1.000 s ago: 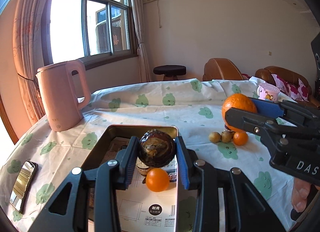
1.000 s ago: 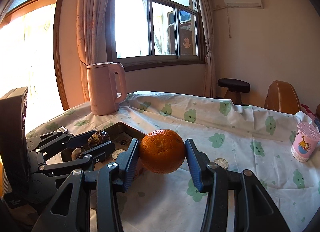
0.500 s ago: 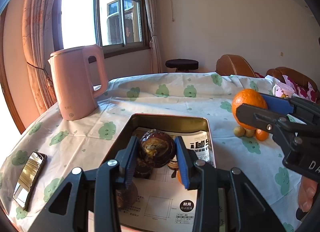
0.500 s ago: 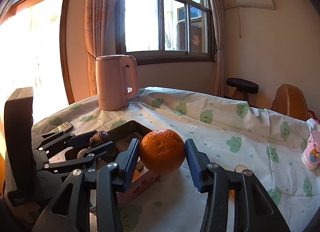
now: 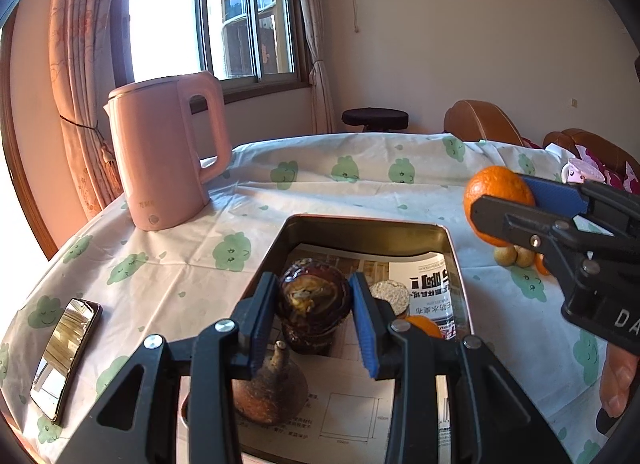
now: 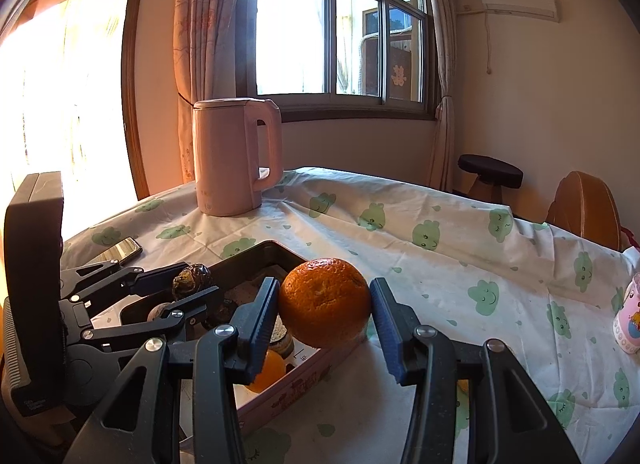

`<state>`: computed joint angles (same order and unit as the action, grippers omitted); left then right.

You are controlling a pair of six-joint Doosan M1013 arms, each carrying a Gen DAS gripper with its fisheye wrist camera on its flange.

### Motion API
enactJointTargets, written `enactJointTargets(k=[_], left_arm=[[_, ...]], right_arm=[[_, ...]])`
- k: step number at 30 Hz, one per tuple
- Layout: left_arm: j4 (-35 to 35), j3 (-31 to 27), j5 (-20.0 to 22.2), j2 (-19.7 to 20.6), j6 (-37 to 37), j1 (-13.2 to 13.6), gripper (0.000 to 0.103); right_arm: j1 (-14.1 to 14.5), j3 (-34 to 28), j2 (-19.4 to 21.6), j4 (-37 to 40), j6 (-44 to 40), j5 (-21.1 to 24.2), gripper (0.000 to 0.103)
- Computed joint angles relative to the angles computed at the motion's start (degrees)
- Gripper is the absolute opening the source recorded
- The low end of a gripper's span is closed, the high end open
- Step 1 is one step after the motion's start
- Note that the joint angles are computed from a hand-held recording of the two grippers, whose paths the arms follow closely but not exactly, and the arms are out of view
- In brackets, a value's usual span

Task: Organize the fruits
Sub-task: 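Carry the large orange with the right tool while the left tool carries the dark fruit over the tin box, then release the large orange into the tin box with the right tool while the left tool releases the dark fruit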

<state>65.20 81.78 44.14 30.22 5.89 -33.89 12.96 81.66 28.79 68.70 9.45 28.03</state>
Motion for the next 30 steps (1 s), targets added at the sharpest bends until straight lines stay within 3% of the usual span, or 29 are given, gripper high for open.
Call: enactJointTargets(k=[30], left_arm=[[-8.4, -1.8, -1.4, 1.2, 8.7, 1.5, 0.039]], right_arm=[[1.7, -4.6, 3.8, -13.3, 13.8, -0.1, 0.049]])
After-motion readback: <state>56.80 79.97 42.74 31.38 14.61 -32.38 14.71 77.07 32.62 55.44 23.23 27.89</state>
